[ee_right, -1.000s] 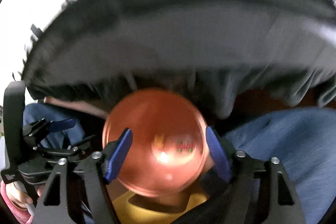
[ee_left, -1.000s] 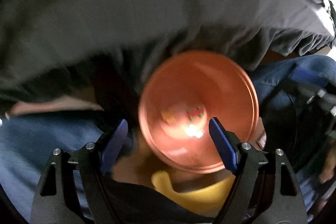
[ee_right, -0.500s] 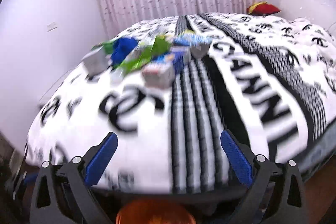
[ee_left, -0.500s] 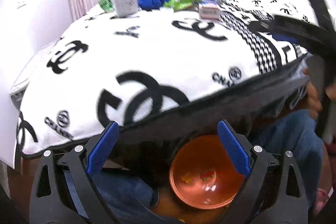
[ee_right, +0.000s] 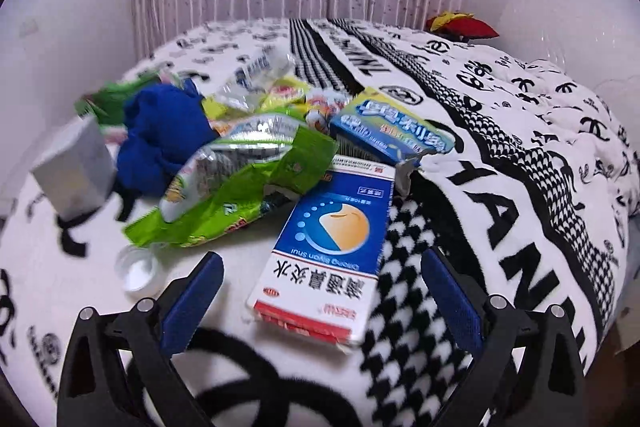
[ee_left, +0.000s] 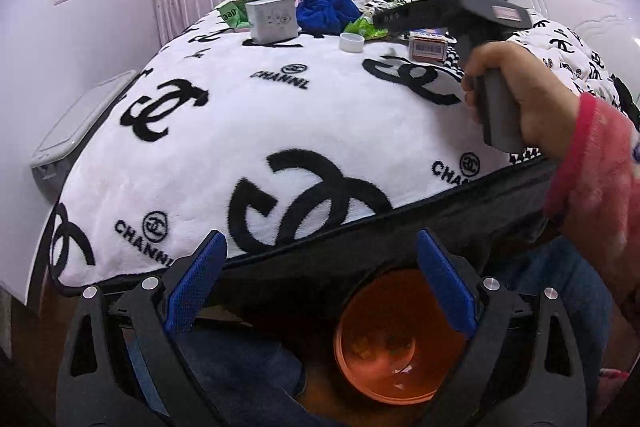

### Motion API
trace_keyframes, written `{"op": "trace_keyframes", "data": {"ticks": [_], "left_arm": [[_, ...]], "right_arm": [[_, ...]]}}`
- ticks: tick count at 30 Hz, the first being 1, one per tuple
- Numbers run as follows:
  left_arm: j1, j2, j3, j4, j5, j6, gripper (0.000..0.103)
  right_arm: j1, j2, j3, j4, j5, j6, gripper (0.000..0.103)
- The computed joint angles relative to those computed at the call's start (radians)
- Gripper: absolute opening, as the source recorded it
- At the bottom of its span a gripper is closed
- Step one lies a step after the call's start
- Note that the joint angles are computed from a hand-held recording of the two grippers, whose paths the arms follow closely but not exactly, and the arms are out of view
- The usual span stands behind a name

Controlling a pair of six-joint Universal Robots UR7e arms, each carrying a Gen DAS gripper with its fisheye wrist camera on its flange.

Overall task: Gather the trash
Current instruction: 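Grasp the white medicine box with right tool while left tool grasps white bottle cap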

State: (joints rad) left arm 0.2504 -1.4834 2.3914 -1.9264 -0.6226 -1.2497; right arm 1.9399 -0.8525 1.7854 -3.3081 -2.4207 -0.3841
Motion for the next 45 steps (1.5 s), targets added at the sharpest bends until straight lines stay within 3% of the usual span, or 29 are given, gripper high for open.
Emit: {"op": "trace_keyframes", "data": {"ticks": [4, 8, 19, 24, 28, 33, 38, 45], "left_arm": [[-0.010, -0.019, 0.001, 0.025, 0.005, -0.023, 0.092], [-0.016, -0.026, 0.000, 0.031, 0.007, -0.033, 0.092], [0.003, -0.002, -0.023, 0.037, 0.027, -0.042, 0.092], [0.051, 0.028, -0.038, -0.060, 0.039, 0.034, 0.092], [0.116, 0.090, -0.059, -0.247, 0.075, 0.182, 0.092], [0.220, 0.224, -0.137, -0.553, 0.094, 0.468, 0.092], [0.341, 0.368, -0.291, -0.710, 0.089, 0.657, 0.092], [0.432, 0.483, -0.487, -0.566, 0.112, 0.627, 0.092]], "right_arm": [[-0.006, 0.020, -0.029, 0.030, -0.042, 0.003, 0.092], [-0.025, -0.026, 0.001, 0.119, 0.010, 0.062, 0.060], [-0.030, -0.212, 0.197, 0.069, 0.170, 0.024, 0.056], [-0.037, -0.341, 0.328, 0.029, 0.239, -0.005, 0.055], [-0.046, -0.433, 0.420, -0.002, 0.285, -0.024, 0.055], [-0.066, -0.560, 0.546, -0.043, 0.355, -0.047, 0.055], [-0.080, -0.640, 0.616, -0.056, 0.401, -0.049, 0.055], [-0.072, -0.658, 0.665, -0.125, 0.416, -0.097, 0.055]]}}
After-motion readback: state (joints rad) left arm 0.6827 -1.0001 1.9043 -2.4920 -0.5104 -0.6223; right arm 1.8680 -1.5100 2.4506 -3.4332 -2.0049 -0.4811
